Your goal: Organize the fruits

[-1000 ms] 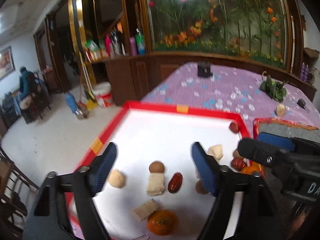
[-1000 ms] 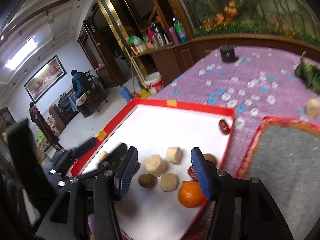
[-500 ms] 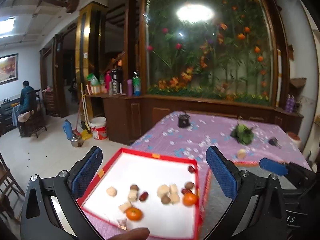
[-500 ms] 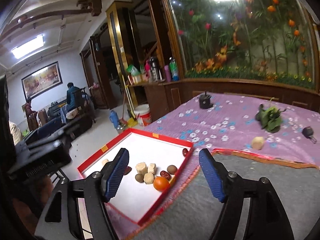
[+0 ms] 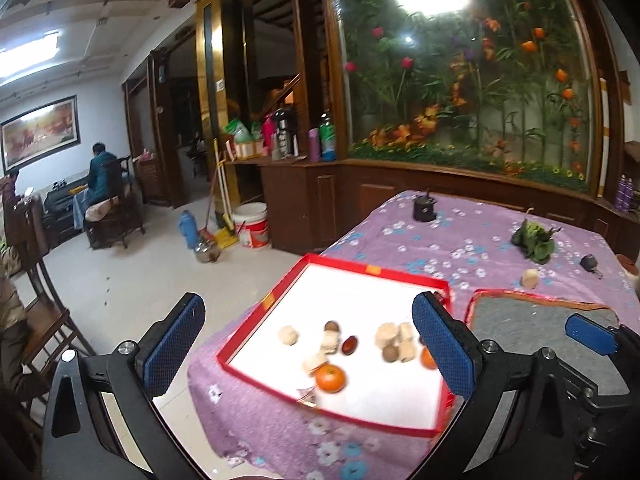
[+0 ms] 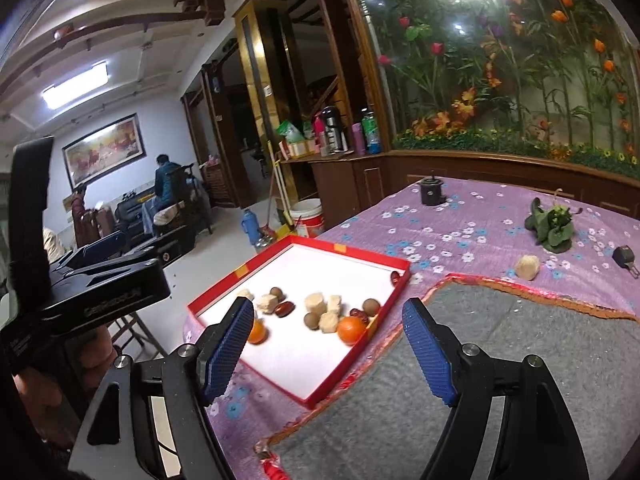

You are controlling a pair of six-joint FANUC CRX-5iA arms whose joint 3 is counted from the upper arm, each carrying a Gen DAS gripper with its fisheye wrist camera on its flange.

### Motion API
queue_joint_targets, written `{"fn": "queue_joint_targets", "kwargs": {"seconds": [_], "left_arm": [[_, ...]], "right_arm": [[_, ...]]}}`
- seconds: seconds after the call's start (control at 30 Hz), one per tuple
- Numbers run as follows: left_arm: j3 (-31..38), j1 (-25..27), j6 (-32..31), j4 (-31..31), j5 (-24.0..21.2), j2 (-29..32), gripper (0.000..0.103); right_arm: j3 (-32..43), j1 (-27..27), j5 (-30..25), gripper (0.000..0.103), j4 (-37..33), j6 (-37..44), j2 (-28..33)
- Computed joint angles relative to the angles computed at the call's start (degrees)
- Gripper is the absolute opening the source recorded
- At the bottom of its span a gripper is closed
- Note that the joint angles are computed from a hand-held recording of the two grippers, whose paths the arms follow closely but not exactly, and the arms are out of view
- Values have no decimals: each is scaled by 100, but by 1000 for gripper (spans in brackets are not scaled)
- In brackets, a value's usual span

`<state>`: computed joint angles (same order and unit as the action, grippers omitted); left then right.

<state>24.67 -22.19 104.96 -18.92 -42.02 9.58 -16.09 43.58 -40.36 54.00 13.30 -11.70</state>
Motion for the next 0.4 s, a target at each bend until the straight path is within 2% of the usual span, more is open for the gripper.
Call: {"fn": "queue_joint_targets", "kwargs": {"seconds": [0.2,0.4], "left_arm": [[66,116,98,-58,-191,40,103],[-25,134,107,-90,12,35,103]], "right_arm": [[257,39,1,78,-345,339,259],[403,-16,-5,78,-539,478,431]]}}
